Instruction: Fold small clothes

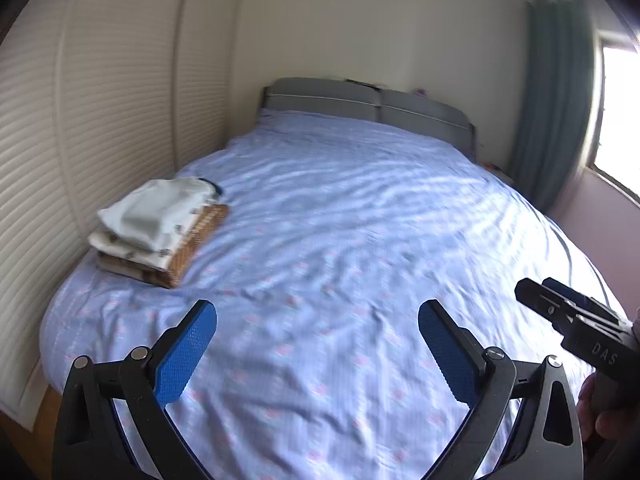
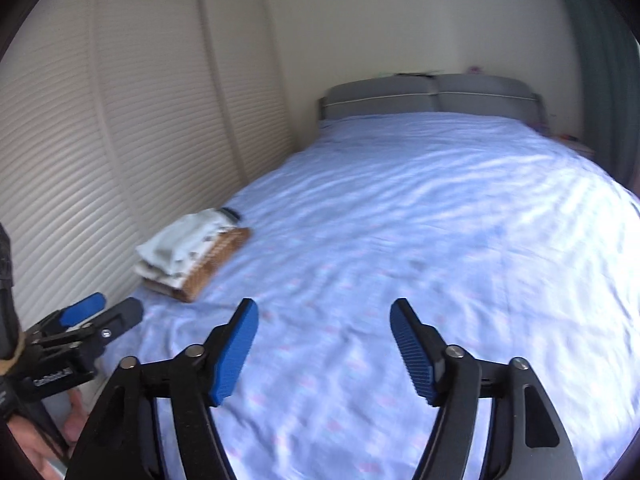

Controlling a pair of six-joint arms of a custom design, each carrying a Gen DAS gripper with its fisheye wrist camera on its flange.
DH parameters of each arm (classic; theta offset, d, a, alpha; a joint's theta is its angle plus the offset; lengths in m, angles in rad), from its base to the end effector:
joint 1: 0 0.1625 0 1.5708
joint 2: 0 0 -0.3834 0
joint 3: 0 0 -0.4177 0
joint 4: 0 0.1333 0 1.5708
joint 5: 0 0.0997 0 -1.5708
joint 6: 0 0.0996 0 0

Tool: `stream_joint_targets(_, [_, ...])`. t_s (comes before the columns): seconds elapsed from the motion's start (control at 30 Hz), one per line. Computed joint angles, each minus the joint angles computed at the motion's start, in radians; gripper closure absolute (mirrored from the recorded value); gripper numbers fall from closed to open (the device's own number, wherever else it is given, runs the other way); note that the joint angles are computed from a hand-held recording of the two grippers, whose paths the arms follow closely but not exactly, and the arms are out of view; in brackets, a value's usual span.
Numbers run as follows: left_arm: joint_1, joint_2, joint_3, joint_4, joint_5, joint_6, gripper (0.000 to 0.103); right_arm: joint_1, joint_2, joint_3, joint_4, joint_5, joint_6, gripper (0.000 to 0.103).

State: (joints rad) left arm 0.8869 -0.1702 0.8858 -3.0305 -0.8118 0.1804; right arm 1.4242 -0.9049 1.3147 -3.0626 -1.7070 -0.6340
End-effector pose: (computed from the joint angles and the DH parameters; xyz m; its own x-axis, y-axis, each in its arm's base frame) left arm -0.3587 -0.7596 -0.0322 -0.7596 0.1978 -0.6196 0.6110 0.5436 -0.5755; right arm 0.0084 -0.7633 0.3393 -0.8162 -0.0630 0.5744 -0.5150 0.5302 -0.6736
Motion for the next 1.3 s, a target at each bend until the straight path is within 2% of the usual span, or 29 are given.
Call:
stream_joint_targets(0.13, [-0.035, -0.005, 0.087, -0.061, 0.002, 0.028, 0.0, -0.037, -0.102, 0.143, -0.105, -0.036, 0.011, 0.031])
stream_joint_targets(0.23, [-0.06, -0.004, 0.157, -0.147, 0.029, 0.067, 0.0, -0.058, -0.166, 0.243, -0.2, -0.064, 0.001, 0.031])
stream_joint_targets(0.33, [-0.076, -0.014, 0.216, -0.194, 0.044, 0.089, 0.0, -0.075, -0.217, 0.331, -0.287, -0.085, -0.008, 0.027])
stream_joint_targets(0.5, [-0.095, -0.041, 0.307, -0.262, 0.068, 0.068, 0.0, -0.101, -0.278, 0.461, -0.421, -0.099, -0.059, 0.027])
stream_joint_targets(0.97, [-0.153, -0.106, 0.481, -0.391, 0.132, 0.075, 0.0, -0.12, -0.413, 0.65, -0.533, -0.1, -0.084, 0.027])
stream_joint_targets(1.3, [-0.181, -0.171, 0.602, -0.366, 0.141, -0.012, 0.0, -0.109, -0.476, 0.738, -0.558, -0.113, -0.088, 0.027])
